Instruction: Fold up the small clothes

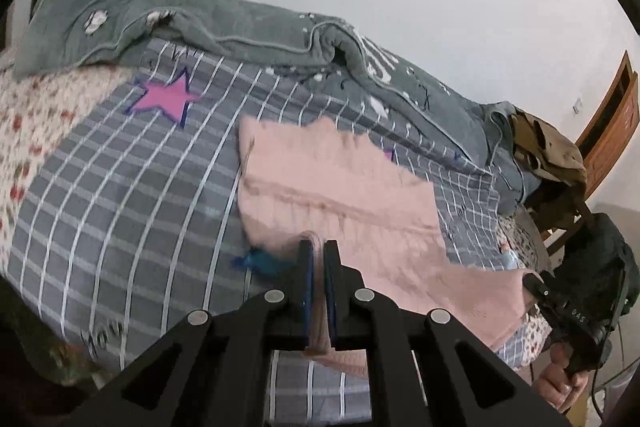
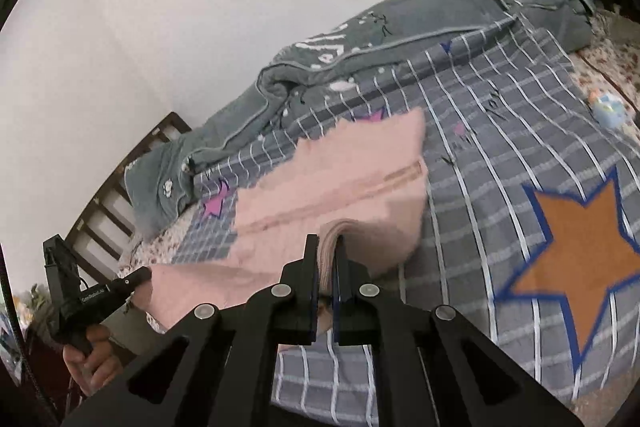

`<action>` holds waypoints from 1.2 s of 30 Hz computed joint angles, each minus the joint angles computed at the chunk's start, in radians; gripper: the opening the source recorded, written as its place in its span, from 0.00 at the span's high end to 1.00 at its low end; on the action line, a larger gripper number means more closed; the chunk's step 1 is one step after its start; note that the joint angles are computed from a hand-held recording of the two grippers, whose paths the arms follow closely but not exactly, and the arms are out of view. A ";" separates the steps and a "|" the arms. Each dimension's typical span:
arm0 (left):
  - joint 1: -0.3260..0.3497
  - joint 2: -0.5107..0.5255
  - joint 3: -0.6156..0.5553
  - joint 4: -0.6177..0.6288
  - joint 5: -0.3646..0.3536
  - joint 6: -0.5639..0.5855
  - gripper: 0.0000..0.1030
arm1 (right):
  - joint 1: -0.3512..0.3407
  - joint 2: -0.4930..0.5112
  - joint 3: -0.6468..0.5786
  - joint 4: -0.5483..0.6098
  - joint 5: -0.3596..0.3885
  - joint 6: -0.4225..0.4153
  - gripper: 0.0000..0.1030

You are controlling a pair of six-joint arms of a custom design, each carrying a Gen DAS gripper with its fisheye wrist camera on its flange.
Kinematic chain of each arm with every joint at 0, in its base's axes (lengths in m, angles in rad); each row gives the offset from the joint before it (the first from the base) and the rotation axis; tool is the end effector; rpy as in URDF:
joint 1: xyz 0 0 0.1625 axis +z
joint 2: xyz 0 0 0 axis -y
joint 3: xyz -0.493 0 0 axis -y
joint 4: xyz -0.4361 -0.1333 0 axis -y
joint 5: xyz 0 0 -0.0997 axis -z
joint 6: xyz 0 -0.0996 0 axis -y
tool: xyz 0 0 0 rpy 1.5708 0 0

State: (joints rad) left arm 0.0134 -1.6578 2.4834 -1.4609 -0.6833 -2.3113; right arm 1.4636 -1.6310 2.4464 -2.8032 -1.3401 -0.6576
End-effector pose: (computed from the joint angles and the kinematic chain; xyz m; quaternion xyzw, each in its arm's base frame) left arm -0.2586 -0.2140 0.2156 -0.1167 0.8208 -0.5030 0.2443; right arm 0.1124 -0.4141 0.2889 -0.2870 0.9288 -0.2328 0.0277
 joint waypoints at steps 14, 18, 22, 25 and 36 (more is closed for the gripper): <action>0.312 0.025 -0.102 -0.042 0.234 0.259 0.94 | 0.169 0.298 -0.221 -0.125 -0.028 0.202 0.95; 0.403 0.025 -0.088 -0.220 0.286 0.417 0.94 | 0.182 0.377 -0.278 -0.157 -0.039 0.226 0.95; 0.511 0.047 -0.069 -0.487 0.320 0.644 0.94 | 0.185 0.460 -0.342 -0.170 -0.053 0.254 0.95; 0.584 0.078 -0.060 -0.687 0.332 0.809 0.94 | 0.185 0.524 -0.394 -0.173 -0.061 0.277 0.95; 0.778 0.136 -0.072 -1.023 0.327 1.132 0.67 | 0.199 0.720 -0.544 -0.222 -0.189 0.199 0.71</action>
State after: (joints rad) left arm 0.7917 -1.5222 2.4110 -2.4838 -0.3565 -1.1797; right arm 1.6630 -0.9110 1.9028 -3.0249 -1.5292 -0.4584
